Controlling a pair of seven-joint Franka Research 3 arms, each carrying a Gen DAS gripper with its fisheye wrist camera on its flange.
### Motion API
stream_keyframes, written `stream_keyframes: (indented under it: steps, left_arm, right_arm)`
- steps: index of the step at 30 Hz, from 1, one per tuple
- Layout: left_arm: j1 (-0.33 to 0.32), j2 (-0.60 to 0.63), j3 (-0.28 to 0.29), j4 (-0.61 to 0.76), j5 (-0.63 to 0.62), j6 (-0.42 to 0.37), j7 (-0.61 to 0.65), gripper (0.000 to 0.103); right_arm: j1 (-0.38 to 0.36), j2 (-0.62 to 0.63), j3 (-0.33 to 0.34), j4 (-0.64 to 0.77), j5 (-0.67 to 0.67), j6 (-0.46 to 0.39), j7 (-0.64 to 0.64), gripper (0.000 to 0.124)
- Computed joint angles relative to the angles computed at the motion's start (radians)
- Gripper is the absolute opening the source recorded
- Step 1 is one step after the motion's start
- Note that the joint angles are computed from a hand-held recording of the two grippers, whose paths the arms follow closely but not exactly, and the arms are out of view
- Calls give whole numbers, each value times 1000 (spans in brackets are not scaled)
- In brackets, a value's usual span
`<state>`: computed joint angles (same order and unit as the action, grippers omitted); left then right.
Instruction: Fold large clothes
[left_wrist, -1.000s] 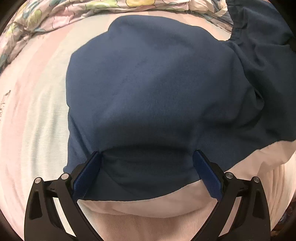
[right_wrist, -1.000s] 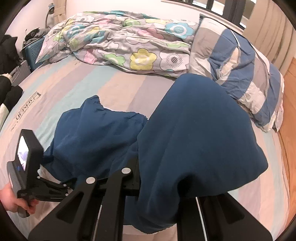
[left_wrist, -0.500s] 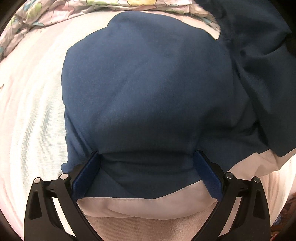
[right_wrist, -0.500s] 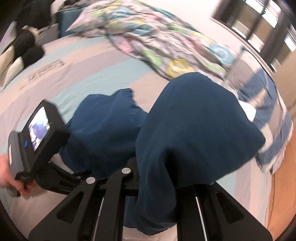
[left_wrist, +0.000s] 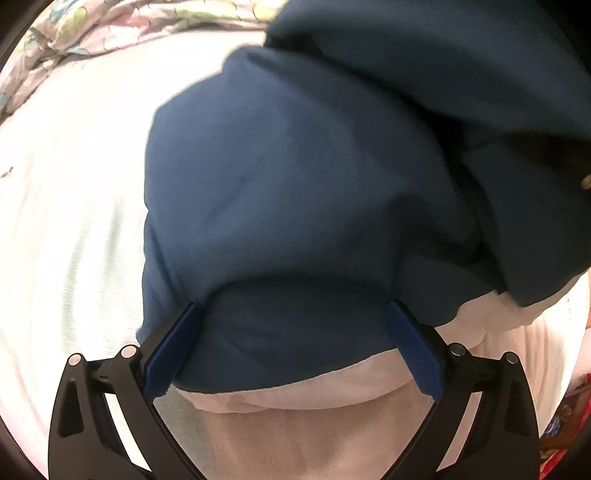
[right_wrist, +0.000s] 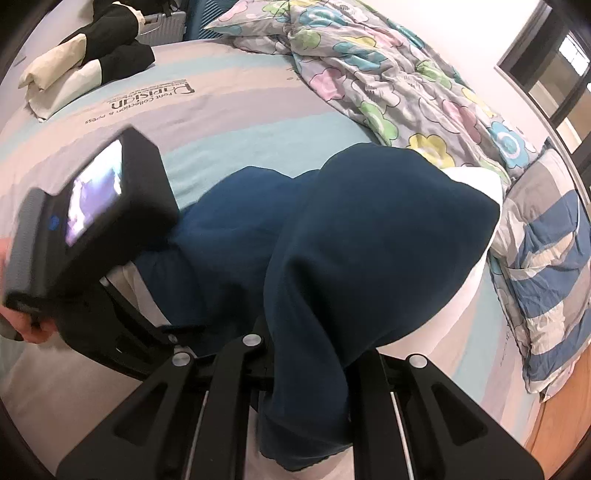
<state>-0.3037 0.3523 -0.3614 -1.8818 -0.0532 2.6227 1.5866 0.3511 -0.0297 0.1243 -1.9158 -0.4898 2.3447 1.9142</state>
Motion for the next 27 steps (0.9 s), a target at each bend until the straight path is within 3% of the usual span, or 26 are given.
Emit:
stream_keyframes:
  steps: [8,13,18,27]
  left_arm:
    - [10,54,-11,42,-28,26,-20,98]
    - [37,-23,-13,-17,-64,54,-56,97]
    - [36,-90,22,-69,-48,58,-105,97]
    - [4,40,31,46,15,28,-157,98]
  right_arm:
    - [8,10,-2,6,34,8,-41,9]
    - [7,10,-5,4,46,14,-78,9]
    - [1,-1,-4,10,45,1,-91,9]
    - [35,61,4,59,69,-2,-156,9]
